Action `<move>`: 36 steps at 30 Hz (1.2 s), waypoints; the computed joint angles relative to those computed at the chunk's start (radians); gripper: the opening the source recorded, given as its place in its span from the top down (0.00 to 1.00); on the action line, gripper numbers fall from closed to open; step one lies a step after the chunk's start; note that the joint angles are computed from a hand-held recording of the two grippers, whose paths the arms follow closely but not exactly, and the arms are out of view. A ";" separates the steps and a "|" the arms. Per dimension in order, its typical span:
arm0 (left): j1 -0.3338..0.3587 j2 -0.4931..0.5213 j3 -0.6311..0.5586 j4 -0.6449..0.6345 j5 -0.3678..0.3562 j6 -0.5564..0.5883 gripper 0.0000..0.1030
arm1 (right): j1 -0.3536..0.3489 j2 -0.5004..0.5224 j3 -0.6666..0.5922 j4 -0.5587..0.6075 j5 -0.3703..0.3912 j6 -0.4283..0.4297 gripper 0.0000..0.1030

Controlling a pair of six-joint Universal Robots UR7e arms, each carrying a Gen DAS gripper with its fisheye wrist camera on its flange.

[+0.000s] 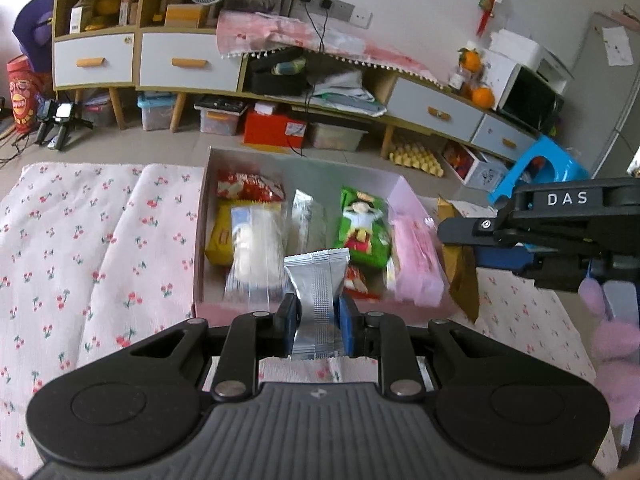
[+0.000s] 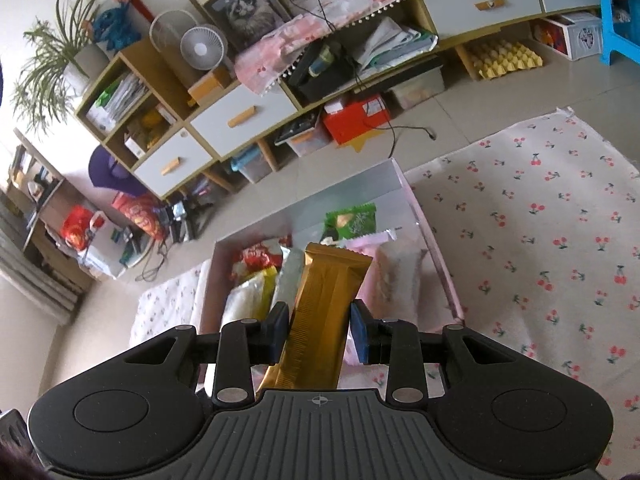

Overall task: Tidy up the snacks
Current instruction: 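Lower both items into the pink box and open both tools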

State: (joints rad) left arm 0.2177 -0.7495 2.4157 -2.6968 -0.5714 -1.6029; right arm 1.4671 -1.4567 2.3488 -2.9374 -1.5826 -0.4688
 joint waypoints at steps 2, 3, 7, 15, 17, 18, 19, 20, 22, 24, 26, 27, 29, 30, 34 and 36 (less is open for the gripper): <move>0.012 0.004 -0.002 -0.022 0.011 0.016 0.80 | -0.003 0.014 0.002 -0.024 0.017 0.006 0.70; 0.022 0.009 -0.004 -0.039 0.021 0.023 0.80 | -0.008 0.022 0.003 -0.034 0.032 0.013 0.70; 0.042 0.008 -0.003 -0.044 0.048 0.004 0.80 | -0.027 0.053 0.005 -0.086 0.084 0.061 0.70; 0.074 0.020 -0.011 -0.127 0.074 0.063 0.80 | -0.034 0.074 -0.001 -0.086 0.097 0.071 0.70; 0.084 0.023 -0.020 -0.130 0.079 0.087 0.80 | -0.034 0.067 -0.002 -0.078 0.096 0.059 0.70; 0.087 0.025 -0.025 -0.123 0.087 0.090 0.80 | -0.035 0.063 -0.003 -0.075 0.096 0.054 0.70; 0.090 0.027 -0.029 -0.116 0.091 0.095 0.80 | -0.036 0.059 -0.004 -0.070 0.097 0.050 0.70; 0.092 0.027 -0.036 -0.099 0.096 0.095 0.80 | -0.036 0.057 -0.005 -0.067 0.094 0.045 0.70; 0.094 0.031 -0.046 -0.080 0.104 0.094 0.80 | -0.030 0.057 -0.004 -0.070 0.077 0.023 0.68; 0.098 0.038 -0.055 -0.079 0.105 0.103 0.78 | -0.027 0.056 -0.001 -0.070 0.067 0.006 0.68; 0.099 0.035 -0.071 -0.019 0.105 0.074 0.72 | -0.025 0.050 -0.001 -0.059 0.066 0.000 0.65; 0.096 0.032 -0.080 0.025 0.105 0.051 0.67 | -0.024 0.047 -0.001 -0.056 0.064 -0.002 0.65; 0.089 0.028 -0.089 0.063 0.104 0.042 0.63 | -0.025 0.041 -0.002 -0.043 0.068 -0.007 0.64; 0.084 0.024 -0.094 0.095 0.104 0.030 0.60 | -0.026 0.036 -0.004 -0.034 0.071 -0.010 0.64; 0.061 0.009 -0.109 0.203 0.095 -0.024 0.51 | -0.031 0.022 -0.009 -0.012 0.068 -0.014 0.64; 0.056 0.003 -0.118 0.241 0.081 -0.043 0.48 | -0.034 0.014 -0.011 0.000 0.065 -0.012 0.62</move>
